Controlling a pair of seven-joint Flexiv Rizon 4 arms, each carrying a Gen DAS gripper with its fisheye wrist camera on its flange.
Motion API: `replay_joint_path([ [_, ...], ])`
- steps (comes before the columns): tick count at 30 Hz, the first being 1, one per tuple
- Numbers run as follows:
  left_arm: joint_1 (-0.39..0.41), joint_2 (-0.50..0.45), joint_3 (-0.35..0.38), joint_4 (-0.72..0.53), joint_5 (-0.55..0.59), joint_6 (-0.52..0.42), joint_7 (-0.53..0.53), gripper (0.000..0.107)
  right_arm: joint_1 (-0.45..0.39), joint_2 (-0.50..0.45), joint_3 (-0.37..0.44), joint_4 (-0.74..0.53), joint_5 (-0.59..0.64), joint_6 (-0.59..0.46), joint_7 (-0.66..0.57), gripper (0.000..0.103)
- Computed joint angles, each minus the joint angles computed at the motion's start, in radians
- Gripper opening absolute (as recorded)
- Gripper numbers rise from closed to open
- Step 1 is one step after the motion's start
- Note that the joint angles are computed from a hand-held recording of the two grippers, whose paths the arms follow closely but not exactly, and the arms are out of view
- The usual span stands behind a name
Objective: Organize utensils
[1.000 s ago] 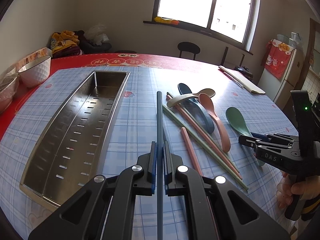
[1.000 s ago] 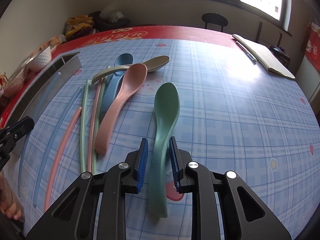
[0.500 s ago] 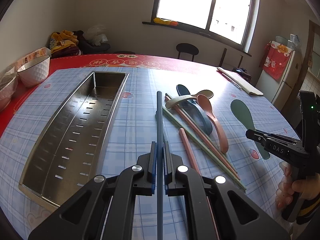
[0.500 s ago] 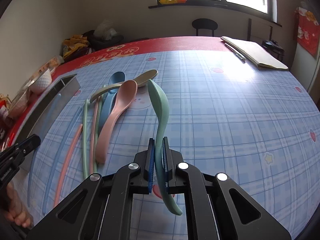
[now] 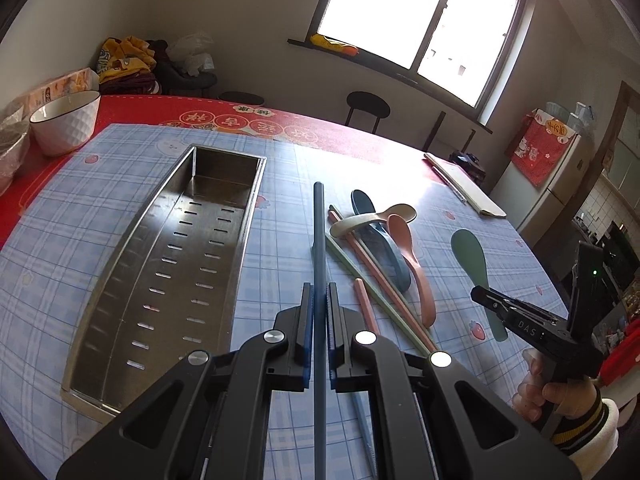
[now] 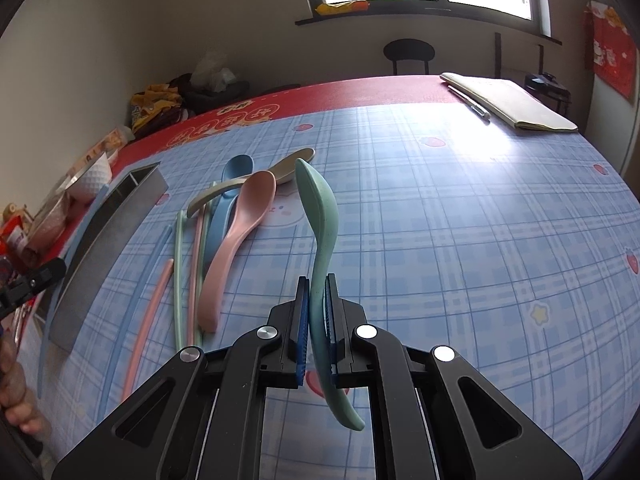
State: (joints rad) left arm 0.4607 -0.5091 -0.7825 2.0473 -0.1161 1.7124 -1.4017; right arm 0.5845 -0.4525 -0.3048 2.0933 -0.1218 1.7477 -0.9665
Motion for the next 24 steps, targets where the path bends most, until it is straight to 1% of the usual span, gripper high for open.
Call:
replay_joint_path([
  [2,0.040,0.014,-0.033,-0.001,-0.003,-0.011,0.005,0.006,-0.007,0.000,0.008,0.001,0.000,0.006,-0.003,0.008],
  [3,0.050,0.021,-0.037,-0.006,-0.005,-0.017,0.009,0.006,-0.011,0.000,0.013,0.001,0.002,0.009,-0.004,0.008],
  [4,0.047,0.031,-0.025,-0.015,-0.012,-0.024,0.013,0.006,-0.019,0.000,0.021,0.000,0.004,0.012,-0.005,0.008],
  [6,0.018,0.048,0.026,-0.044,-0.036,-0.045,0.022,0.006,-0.034,0.002,0.039,0.000,0.009,0.016,-0.008,0.008],
  [8,-0.012,0.055,0.073,-0.081,-0.072,-0.091,0.039,0.006,-0.044,0.002,0.050,-0.002,0.014,0.020,-0.010,0.008],
  [9,-0.032,0.053,0.099,-0.105,-0.085,-0.116,0.050,0.006,-0.051,0.002,0.058,-0.002,0.015,0.023,-0.012,0.008],
  [10,-0.067,0.050,0.142,-0.131,-0.091,-0.138,0.057,0.006,-0.054,0.002,0.061,-0.002,0.017,0.024,-0.013,0.008],
  [12,-0.156,0.036,0.252,-0.197,-0.090,-0.200,0.062,0.006,-0.064,0.002,0.071,-0.003,0.021,0.025,-0.016,0.008],
  [14,-0.224,0.010,0.334,-0.264,-0.091,-0.285,0.064,0.006,-0.071,0.002,0.079,-0.004,0.024,0.028,-0.018,0.008],
  [16,-0.306,-0.020,0.441,-0.338,-0.080,-0.377,0.031,0.006,-0.083,0.002,0.093,-0.004,0.027,0.036,-0.022,0.008],
  [17,-0.337,-0.036,0.483,-0.371,-0.078,-0.423,0.017,0.006,-0.086,0.001,0.097,-0.005,0.029,0.039,-0.024,0.008],
  [19,-0.378,-0.065,0.538,-0.422,-0.084,-0.502,0.009,0.006,-0.089,0.001,0.102,-0.006,0.033,0.040,-0.028,0.008],
  [21,-0.415,-0.084,0.586,-0.457,-0.088,-0.556,0.007,0.006,-0.095,0.000,0.109,-0.008,0.035,0.041,-0.031,0.008],
  [24,-0.437,-0.094,0.610,-0.474,-0.133,-0.599,0.036,0.006,-0.100,0.001,0.115,-0.008,0.040,0.042,-0.033,0.008],
])
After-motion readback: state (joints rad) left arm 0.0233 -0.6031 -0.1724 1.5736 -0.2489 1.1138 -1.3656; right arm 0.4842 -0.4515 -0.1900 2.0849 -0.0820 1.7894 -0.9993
